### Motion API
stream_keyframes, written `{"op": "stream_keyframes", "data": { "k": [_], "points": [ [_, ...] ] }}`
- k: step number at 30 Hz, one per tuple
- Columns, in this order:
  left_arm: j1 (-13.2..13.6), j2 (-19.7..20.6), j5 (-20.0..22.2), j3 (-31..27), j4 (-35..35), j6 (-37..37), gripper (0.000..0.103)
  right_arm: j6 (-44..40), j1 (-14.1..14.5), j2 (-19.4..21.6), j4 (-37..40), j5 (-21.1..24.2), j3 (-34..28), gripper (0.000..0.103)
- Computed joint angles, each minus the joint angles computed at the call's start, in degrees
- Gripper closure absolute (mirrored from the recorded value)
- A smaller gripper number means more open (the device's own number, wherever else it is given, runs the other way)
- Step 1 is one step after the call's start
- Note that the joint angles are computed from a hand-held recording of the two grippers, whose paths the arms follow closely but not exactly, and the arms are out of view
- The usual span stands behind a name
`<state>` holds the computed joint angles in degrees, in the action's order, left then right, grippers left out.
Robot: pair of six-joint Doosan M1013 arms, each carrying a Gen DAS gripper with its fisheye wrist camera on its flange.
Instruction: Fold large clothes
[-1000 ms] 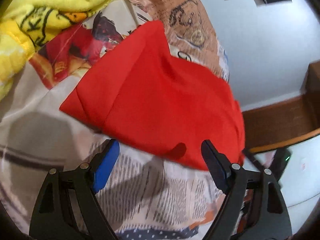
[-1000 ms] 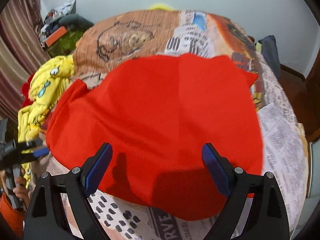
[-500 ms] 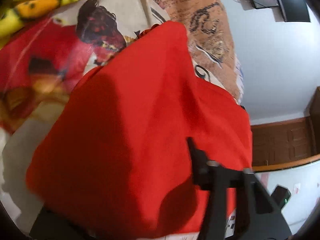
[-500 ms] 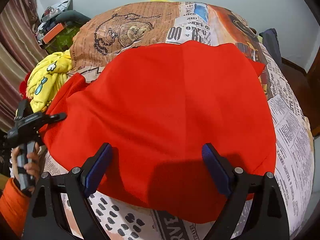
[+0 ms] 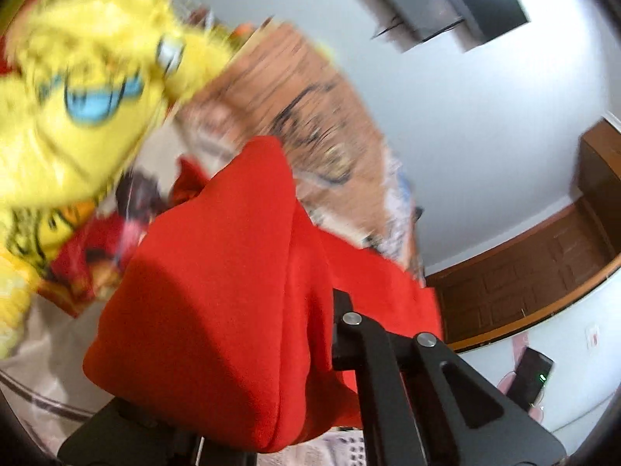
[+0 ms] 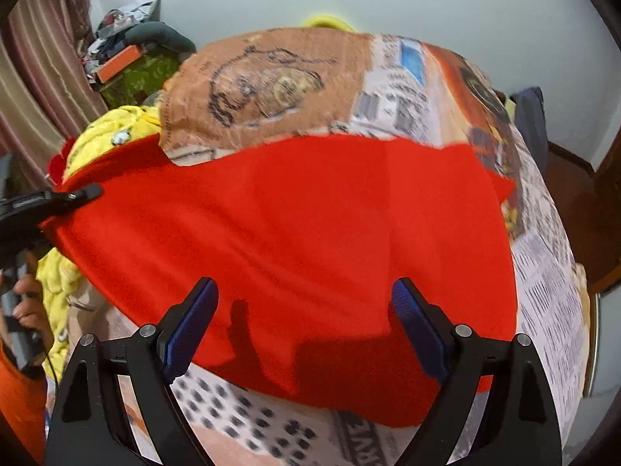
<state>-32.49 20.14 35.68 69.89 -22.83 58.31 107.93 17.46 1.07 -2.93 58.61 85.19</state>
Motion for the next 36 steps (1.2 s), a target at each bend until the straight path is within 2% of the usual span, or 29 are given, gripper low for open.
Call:
{"op": "stream_keyframes", "data": {
  "k": [5, 10, 13, 16, 18, 21, 26, 31, 36],
  "points": [
    [-2.37, -3.06, -1.77, -0.37, 13.31, -3.59, 0.100, -2.35, 1.92, 2.96, 0.90, -0.32, -2.84, 0.014],
    [-5.13, -4.42, 0.39, -0.93, 28.92, -9.11, 0.100, -5.98, 4.22, 6.79, 3.59, 1.40, -4.77, 0.014],
    [-6.28, -4.25, 2.55, -1.39, 32.43, -8.93, 0.100, -8.31, 5.04, 7.95, 5.97, 2.33, -4.58, 0.014],
    [-7.01, -2.77, 5.93, -3.16, 34.13, -8.45, 0.100, -8.04, 6.83, 8.25, 2.18, 1.37, -3.67, 0.009],
    [-7.17, -1.84, 7.23, -4.22, 33.24, -7.60, 0.100, -10.14, 7.12, 8.28, 2.21, 2.06, -3.85, 0.008],
    [-7.68, -0.75, 7.80, -5.83, 33.14, -7.17, 0.100, -14.28, 5.57, 7.40, 7.04, 3.21, -3.59, 0.009],
    [-9.79, 1.79, 8.07, -10.80, 30.54, -0.46, 0.100, -10.21, 2.00, 2.08, 9.53, -0.15, 1.14, 0.009],
    [-13.09, 7.76, 13.19, -20.83, 28.47, 6.84, 0.100, 0.02, -3.33, -4.73, 4.28, -1.88, 7.12, 0.009],
    [-17.17, 15.03, 20.96, -31.37, 22.76, 20.57, 0.100, 7.79, -9.09, -10.47, 2.94, -2.51, 11.52, 0.009]
  ]
}}
